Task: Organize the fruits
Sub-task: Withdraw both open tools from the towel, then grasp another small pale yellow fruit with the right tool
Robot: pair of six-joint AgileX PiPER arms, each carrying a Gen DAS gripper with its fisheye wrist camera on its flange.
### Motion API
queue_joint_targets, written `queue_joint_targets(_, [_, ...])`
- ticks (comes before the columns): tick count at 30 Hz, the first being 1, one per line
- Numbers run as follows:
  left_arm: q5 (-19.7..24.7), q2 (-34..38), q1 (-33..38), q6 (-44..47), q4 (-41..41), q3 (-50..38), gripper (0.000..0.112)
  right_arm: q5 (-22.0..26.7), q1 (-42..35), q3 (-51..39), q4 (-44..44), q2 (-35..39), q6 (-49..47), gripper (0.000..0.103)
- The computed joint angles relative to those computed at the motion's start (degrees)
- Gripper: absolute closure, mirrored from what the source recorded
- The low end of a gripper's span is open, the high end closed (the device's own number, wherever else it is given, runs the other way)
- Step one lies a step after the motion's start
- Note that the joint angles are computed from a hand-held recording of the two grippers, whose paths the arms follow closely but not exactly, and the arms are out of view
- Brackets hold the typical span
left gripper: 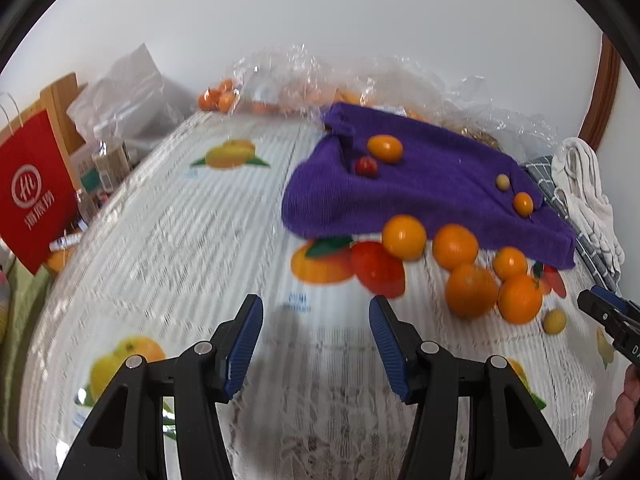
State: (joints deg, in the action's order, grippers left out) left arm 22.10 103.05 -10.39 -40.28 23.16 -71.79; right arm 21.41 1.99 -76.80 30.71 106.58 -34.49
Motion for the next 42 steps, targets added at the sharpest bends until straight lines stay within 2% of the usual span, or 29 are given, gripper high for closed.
queue_joint_targets(2, [-0.8, 0.2, 0.2, 1.7, -1.9, 0.8, 0.059, 0.9, 0.0, 0.9, 4.5, 0.1, -4.7, 0.052])
queue_joint_targets(4, [-0.4, 0.6, 0.3, 3.4, -3.6, 0.8, 0.059, 1.5, 0.7, 1.0, 5.1, 1.0, -6.0, 0.052])
queue_joint_targets(6, [-0.8, 0.0, -0.2, -0.3, -0.1, 1.6, 0.059, 2.8, 1.3, -0.1, 4.9, 2.4, -6.1, 0.054])
queue_joint_targets(9, [0.2, 0.3, -0.1, 1.1, -2.0, 1.1, 0.059, 2.5, 2.8, -1.2, 1.6, 4.1, -3.2, 0.059])
queue_joint_targets(13, [0.0, 0.2, 0.1, 0.6, -2.0, 1.2, 0.059, -0.5, 4.7, -1.1, -4.7, 4.7, 2.2, 0.073])
queue_joint_targets(14, [-0.3, 0.1, 0.3, 1.1, -2.7, 1.4, 0.059, -0.8, 4.9, -1.1, -5.0, 4.9, 2.6, 0.074])
queue_joint_targets(16, [-0.8, 0.0, 0.7, 2.3, -4.2, 1.5, 0.059, -0.8, 4.5, -1.3, -4.1, 5.0, 1.7, 0.074])
queue_joint_targets(19, [0.1, 0.3, 0.2, 1.1, -2.9, 1.0, 0.059, -2.5, 3.6, -1.5, -7.5, 4.7, 5.3, 0.074])
queue_joint_targets(21, [1.7, 0.9, -0.7, -1.2, 0.1, 0.1, 0.059, 0.6, 2.2, -4.6, -9.3, 5.9, 8.6, 0.074])
queue_joint_targets(23, [3.1, 1.3, -1.4, -2.8, 2.2, -0.7, 0.059, 4.7, 0.6, -7.8, -7.3, 7.7, 7.9, 0.074])
queue_joint_targets(33, [2.9, 1.4, -1.3, -2.4, 2.0, -0.5, 0.058, -2.5, -0.6, -5.6, -9.3, 7.2, 8.9, 0.074])
queue_joint_targets(37, [2.3, 1.3, -1.3, -1.9, 1.5, -0.2, 0.055, -2.2, -1.0, -6.0, -7.2, 7.7, 7.7, 0.074])
queue_joint_targets(39, [3.3, 1.9, -1.3, 1.5, -0.4, -1.5, 0.054, -3.1, -1.0, -5.3, -5.8, 7.4, 6.3, 0.074])
queue_joint_targets(42, [4.0, 2.9, -0.4, 10.9, -8.7, -4.6, 0.054, -3.7, -1.2, -5.1, -4.3, 7.2, 4.6, 0.074])
